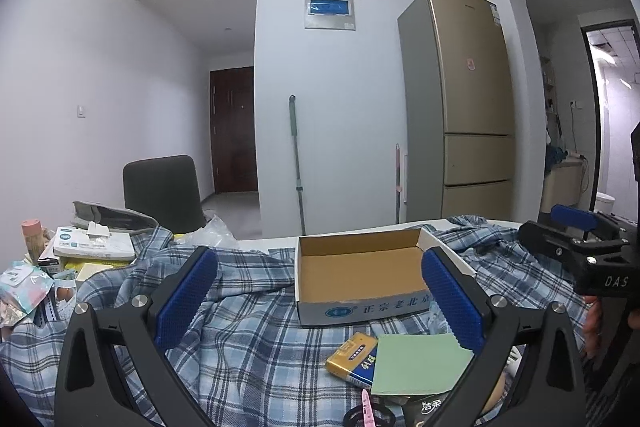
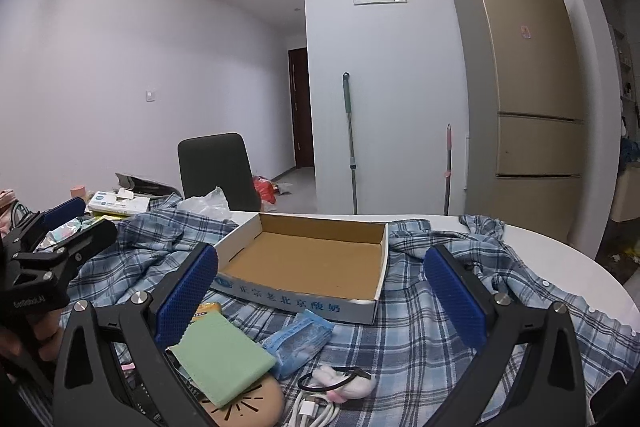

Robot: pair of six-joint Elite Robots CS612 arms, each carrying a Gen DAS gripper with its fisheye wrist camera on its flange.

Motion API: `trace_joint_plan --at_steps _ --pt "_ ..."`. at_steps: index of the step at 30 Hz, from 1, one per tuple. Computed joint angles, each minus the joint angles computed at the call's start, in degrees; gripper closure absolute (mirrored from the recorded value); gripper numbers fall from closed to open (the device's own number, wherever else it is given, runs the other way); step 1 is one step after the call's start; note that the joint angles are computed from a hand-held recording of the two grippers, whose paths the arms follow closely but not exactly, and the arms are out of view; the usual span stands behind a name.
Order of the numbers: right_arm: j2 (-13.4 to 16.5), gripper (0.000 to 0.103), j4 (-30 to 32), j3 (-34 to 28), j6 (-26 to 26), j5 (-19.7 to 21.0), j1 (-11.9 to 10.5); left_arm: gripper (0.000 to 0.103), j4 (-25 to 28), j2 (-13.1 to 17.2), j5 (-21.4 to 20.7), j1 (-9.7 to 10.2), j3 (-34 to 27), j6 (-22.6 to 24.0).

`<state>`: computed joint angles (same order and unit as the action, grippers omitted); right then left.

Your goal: Organize soft objects

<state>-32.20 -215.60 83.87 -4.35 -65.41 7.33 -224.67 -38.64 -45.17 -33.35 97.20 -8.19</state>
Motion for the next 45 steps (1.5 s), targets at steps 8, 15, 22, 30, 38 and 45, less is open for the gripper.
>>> trace_joint_plan --at_steps 8,15,22,30,38,45 --pt "0.0 0.000 -2.0 0.4 0.6 -3.3 0.3 0.000 0.7 -0.7 -10.3 1.38 1.0 1.0" --pt "-0.9 0.000 -1.7 1.1 -0.2 -4.3 0.3 0.000 -2.2 -0.5 -7.0 0.59 0.8 3.6" --pt "-4.8 0.000 7.2 3.1 -3.0 -0.9 0.0 0.000 10.4 -6.1 -10.1 1.52 4.6 -2.1" --pt "-6.3 0.003 9.9 6.2 -4.5 -0.3 0.0 0.003 26.1 -9.4 -18.1 1.29 7.8 -12.0" --pt "-5.7 0.009 10.6 6.2 -4.0 -1.0 -0.5 0.038 33.0 -10.1 -27.2 1.37 6.6 -13.2" --pt "-4.9 0.009 14.5 5.3 -3.0 0.8 -1.2 0.042 41.8 -8.4 -38.0 3.33 2.5 -16.6"
